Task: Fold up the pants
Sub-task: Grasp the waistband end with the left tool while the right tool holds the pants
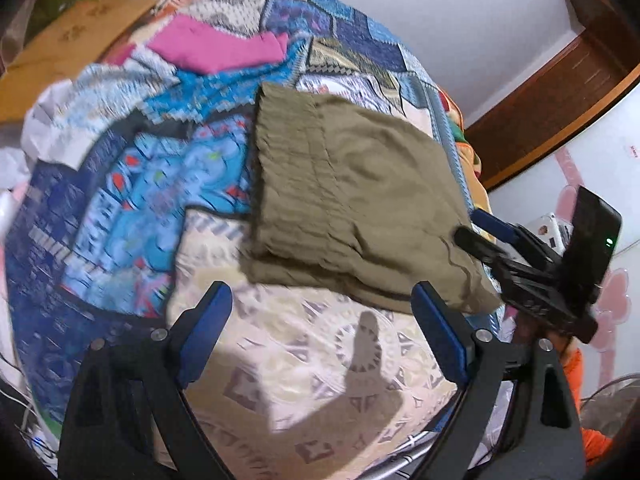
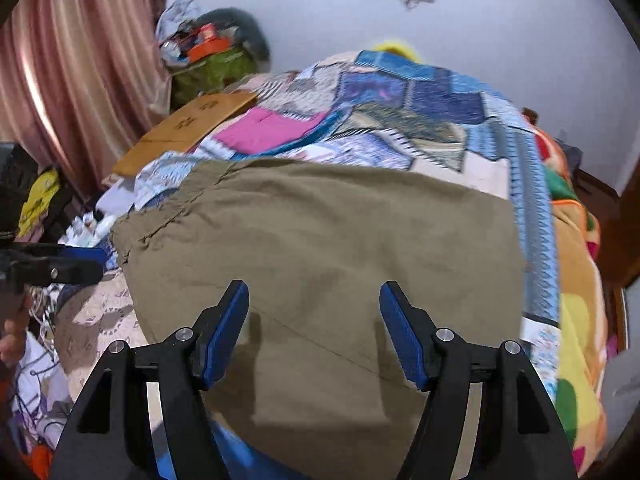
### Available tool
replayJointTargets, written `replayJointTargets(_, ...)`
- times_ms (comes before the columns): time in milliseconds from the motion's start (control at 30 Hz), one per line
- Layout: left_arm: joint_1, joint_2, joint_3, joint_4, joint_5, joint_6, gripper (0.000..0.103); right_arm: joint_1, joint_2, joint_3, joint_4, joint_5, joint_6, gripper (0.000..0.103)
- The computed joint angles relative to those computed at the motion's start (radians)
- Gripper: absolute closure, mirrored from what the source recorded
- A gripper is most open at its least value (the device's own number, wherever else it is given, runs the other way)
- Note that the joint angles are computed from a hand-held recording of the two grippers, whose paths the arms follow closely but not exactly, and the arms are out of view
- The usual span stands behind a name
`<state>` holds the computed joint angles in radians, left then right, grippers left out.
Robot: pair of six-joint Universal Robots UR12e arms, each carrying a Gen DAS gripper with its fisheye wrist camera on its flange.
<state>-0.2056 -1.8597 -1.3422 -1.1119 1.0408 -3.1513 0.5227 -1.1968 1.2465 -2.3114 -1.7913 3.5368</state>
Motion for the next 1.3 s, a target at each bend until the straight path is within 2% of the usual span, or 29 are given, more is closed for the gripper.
replayJointTargets(67, -0.004, -0.002, -0.001, -0.020, -0.017, -0.002, 0.011, 0.001, 0.019, -0.017, 0.020, 0.021, -0.007, 0.039)
replayJointTargets(167, -0.016, -0.003, -0.007, 0.004, -0.003, 0.000, 0.011, 0.001, 0.024, -0.015, 0.034, 0.046, 0.002, 0.039)
replayJointTargets(333, -0.017, -0.028, 0.007, 0.009, -0.059, -0.022, 0.011, -0.015, 0.010, 0.015, 0.006, 0.117, 0.026, 0.039)
replayJointTargets(500, -0.017, -0.066, 0.041, 0.032, -0.109, -0.076, 0.011, -0.012, 0.007, 0.025, -0.010, 0.121, 0.022, 0.038)
replayJointTargets(567, -0.017, -0.077, 0.053, 0.039, -0.112, -0.098, 0.015, -0.013, 0.006, 0.029, -0.019, 0.128, 0.022, 0.038)
replayJointTargets(633, -0.027, -0.085, 0.072, 0.051, -0.049, -0.100, 0.048, -0.015, 0.003, 0.037, -0.031, 0.135, 0.020, 0.038)
replayJointTargets(733, -0.038, -0.091, 0.087, 0.054, 0.017, -0.077, 0.058, -0.016, 0.001, 0.041, -0.039, 0.140, 0.020, 0.038)
replayJointTargets(900, -0.058, -0.078, 0.079, 0.103, 0.120, -0.012, 0.063, -0.017, -0.006, 0.049, -0.041, 0.136, 0.034, 0.039)
replayJointTargets(1000, -0.070, -0.075, 0.090, 0.128, 0.213, 0.051, 0.064, -0.017, -0.016, 0.059, -0.040, 0.133, 0.050, 0.039)
replayJointTargets(1067, -0.070, -0.075, 0.096, 0.147, 0.260, 0.061, 0.065, -0.015, -0.022, 0.063, -0.027, 0.121, 0.048, 0.039)
replayJointTargets(1300, -0.075, -0.061, 0.080, 0.270, 0.516, 0.096, 0.069, -0.010, -0.051, 0.088, 0.005, 0.071, 0.059, 0.039)
